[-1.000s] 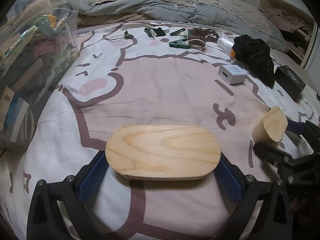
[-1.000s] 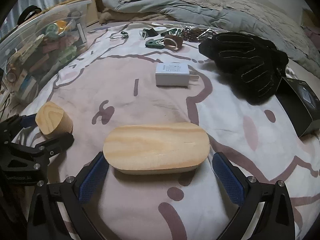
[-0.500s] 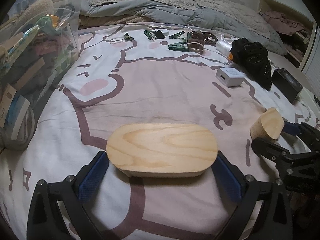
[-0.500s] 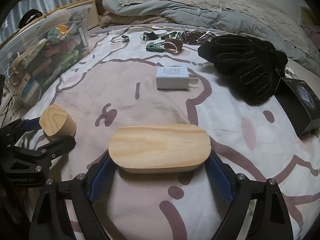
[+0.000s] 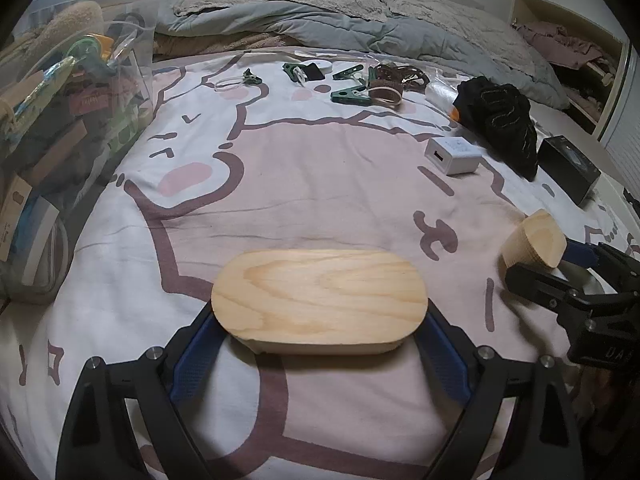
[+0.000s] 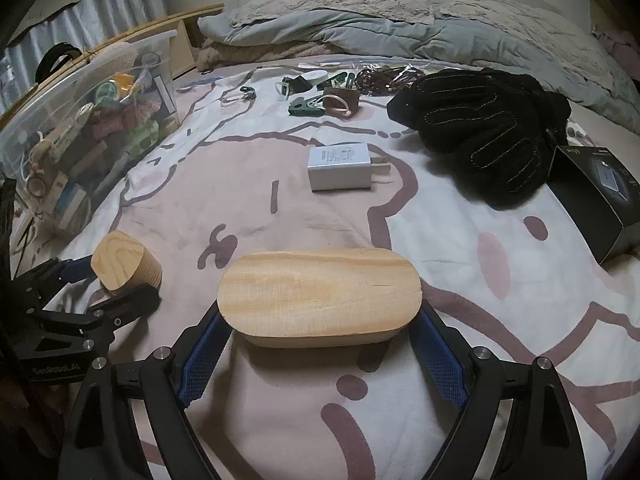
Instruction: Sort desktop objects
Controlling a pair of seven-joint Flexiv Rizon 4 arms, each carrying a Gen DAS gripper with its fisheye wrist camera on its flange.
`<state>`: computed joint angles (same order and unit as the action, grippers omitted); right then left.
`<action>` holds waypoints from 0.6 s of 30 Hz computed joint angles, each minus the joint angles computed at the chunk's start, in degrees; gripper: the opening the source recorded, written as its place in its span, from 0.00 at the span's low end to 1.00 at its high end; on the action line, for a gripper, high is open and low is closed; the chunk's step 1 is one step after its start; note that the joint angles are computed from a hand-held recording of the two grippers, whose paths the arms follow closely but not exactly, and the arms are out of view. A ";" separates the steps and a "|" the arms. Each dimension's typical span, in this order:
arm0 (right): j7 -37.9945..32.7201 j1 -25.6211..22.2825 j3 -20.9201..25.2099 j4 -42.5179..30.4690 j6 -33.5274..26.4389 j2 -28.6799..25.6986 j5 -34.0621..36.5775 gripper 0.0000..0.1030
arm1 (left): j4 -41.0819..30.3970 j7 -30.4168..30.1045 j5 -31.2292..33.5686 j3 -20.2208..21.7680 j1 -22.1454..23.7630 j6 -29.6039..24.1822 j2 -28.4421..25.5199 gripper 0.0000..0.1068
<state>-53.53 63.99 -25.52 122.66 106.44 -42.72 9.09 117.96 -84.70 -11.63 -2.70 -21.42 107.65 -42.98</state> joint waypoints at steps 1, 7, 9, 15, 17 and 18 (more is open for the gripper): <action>-0.03 0.07 -0.04 -0.01 -0.11 0.00 -0.03 0.86 | -0.16 0.35 0.18 -0.07 0.18 -0.67 0.15 0.89; -0.31 0.33 -0.29 0.04 -0.63 -0.03 -0.75 0.86 | -1.34 2.62 2.31 -2.20 3.27 -4.68 0.58 0.95; -0.35 -0.07 0.15 0.05 -0.45 0.09 -0.90 0.86 | -1.46 3.09 2.85 -2.61 3.76 -5.32 0.71 0.95; -0.47 -0.40 0.53 0.03 -0.29 0.17 -0.88 0.86 | 0.09 2.97 4.76 -6.26 7.26 -3.38 1.06 0.88; -0.47 -0.51 0.73 0.08 -0.16 0.25 -0.77 0.86 | 0.36 2.38 5.26 -8.53 9.55 -3.10 0.81 0.88; -0.42 -0.51 0.77 0.09 -0.07 0.27 -0.66 0.87 | 0.48 2.05 5.42 -9.18 10.23 -2.99 0.77 0.88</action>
